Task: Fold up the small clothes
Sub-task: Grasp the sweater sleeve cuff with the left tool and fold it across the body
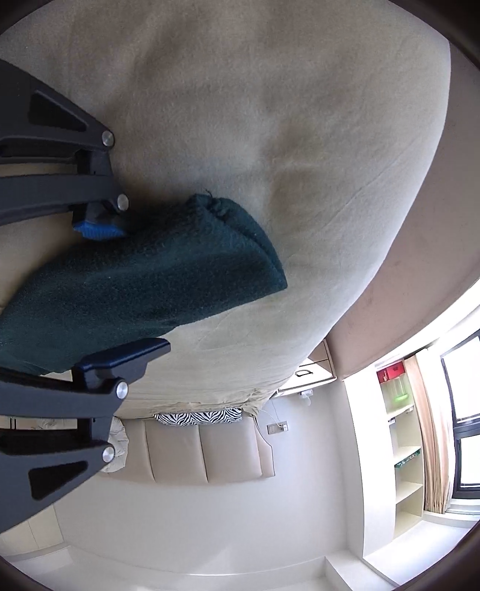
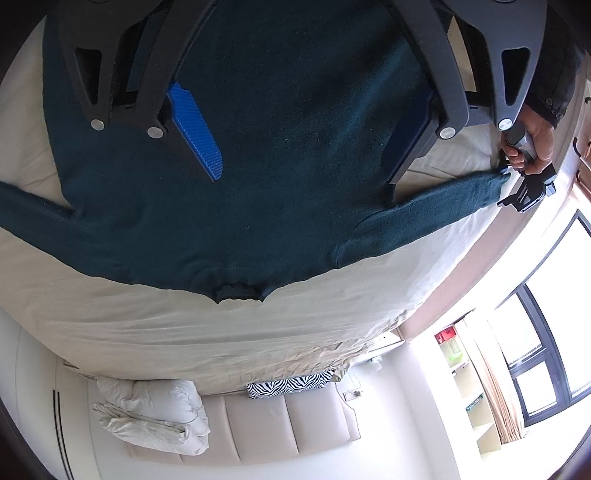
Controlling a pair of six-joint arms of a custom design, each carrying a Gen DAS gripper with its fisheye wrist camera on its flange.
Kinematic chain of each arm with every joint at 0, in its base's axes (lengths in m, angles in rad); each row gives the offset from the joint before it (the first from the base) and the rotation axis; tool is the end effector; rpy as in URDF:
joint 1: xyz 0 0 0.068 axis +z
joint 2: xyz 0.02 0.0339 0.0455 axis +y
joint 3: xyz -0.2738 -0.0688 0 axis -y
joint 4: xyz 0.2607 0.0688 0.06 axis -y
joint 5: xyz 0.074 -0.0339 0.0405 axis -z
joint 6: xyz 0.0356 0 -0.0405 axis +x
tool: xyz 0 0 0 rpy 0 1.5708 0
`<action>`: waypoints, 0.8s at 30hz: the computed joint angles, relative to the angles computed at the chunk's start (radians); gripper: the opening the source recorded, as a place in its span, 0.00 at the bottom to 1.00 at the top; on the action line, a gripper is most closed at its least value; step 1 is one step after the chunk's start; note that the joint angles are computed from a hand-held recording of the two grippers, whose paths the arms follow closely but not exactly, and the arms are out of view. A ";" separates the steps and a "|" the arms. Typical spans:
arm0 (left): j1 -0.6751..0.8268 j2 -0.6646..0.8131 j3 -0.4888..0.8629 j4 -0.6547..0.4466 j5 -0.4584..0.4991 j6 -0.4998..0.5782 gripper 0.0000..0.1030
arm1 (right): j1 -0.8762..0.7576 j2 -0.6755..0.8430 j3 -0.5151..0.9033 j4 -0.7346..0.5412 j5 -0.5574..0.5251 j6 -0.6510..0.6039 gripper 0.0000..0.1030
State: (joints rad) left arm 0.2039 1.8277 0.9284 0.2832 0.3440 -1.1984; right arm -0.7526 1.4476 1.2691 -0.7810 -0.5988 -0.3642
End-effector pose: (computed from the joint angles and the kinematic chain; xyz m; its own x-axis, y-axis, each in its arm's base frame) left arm 0.3809 0.0665 0.1494 -0.2794 -0.9532 -0.1154 -0.4984 0.2467 -0.8311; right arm 0.2421 -0.1992 0.3133 -0.6755 0.2295 -0.7007 0.0940 0.9694 0.2269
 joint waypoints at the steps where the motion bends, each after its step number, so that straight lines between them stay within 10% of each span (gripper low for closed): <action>1: -0.006 0.014 0.030 -0.034 -0.004 0.015 0.20 | -0.008 0.015 0.009 -0.007 -0.007 -0.005 0.79; 8: -0.258 -0.049 0.252 -0.287 -0.215 0.405 0.08 | -0.095 0.163 0.124 -0.069 -0.089 -0.009 0.63; 16: -0.831 0.178 0.633 -0.547 -0.695 1.005 0.09 | -0.170 0.415 0.385 -0.224 -0.217 0.000 0.63; 24: -0.996 0.257 0.531 -0.501 -0.938 1.131 0.09 | -0.087 0.759 0.723 -0.466 -0.283 -0.029 0.63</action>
